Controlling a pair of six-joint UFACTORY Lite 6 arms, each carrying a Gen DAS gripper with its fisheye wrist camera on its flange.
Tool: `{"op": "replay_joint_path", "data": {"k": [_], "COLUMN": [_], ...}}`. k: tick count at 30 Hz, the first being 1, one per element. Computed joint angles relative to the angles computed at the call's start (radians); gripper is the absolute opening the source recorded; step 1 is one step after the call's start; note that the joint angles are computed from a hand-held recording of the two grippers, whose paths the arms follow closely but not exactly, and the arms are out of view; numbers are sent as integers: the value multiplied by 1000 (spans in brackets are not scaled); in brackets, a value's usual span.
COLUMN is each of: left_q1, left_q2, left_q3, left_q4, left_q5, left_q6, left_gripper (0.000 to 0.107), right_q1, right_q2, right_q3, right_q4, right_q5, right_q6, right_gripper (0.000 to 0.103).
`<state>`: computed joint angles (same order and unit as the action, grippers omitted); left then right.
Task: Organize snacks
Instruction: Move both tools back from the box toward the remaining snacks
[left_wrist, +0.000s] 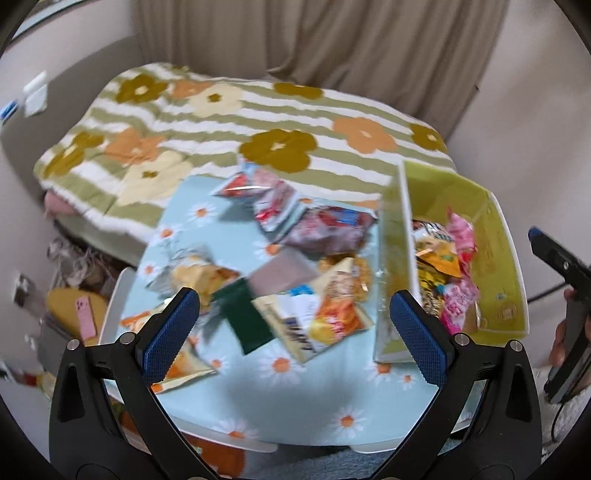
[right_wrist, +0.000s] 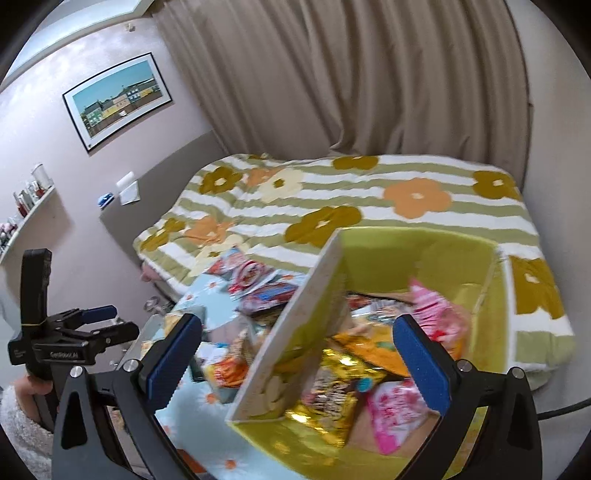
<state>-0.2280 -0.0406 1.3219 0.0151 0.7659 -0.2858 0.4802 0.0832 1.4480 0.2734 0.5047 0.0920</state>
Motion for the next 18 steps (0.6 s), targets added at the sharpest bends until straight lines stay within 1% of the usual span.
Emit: {"op": "replay_joint_path", "data": {"k": [2,5,7,11,14,16,18], "left_q1": [66,193,276,430,493,531,551], "left_q2": [-24,-49,-38,56,138,220,299], "left_q3": [-31,-79,-89,-44,4,57,114], "left_q4": [-41,-134,-214,-381,-438,-476,-489], "left_q5": [-6,-18,-19,35,61,84,110], "left_q6": [58,204,326,584,702,795,862], "left_gripper": [102,102,102,102,102,102,102], "right_q1": [54,124,177,271,332,368,411], "right_q2": [17,73,128,265,388,454,540], "right_q3": [21,86,143,291,426,493,584], "right_q4": [-102,-240,-326,-462,-534,-579,-636], "right_q5": [-24,-27,-23,24,76,112,168], "right_q6": [122,278,384,601,741,836,973], "right_gripper": [103,103,103,103,103,103,103]}}
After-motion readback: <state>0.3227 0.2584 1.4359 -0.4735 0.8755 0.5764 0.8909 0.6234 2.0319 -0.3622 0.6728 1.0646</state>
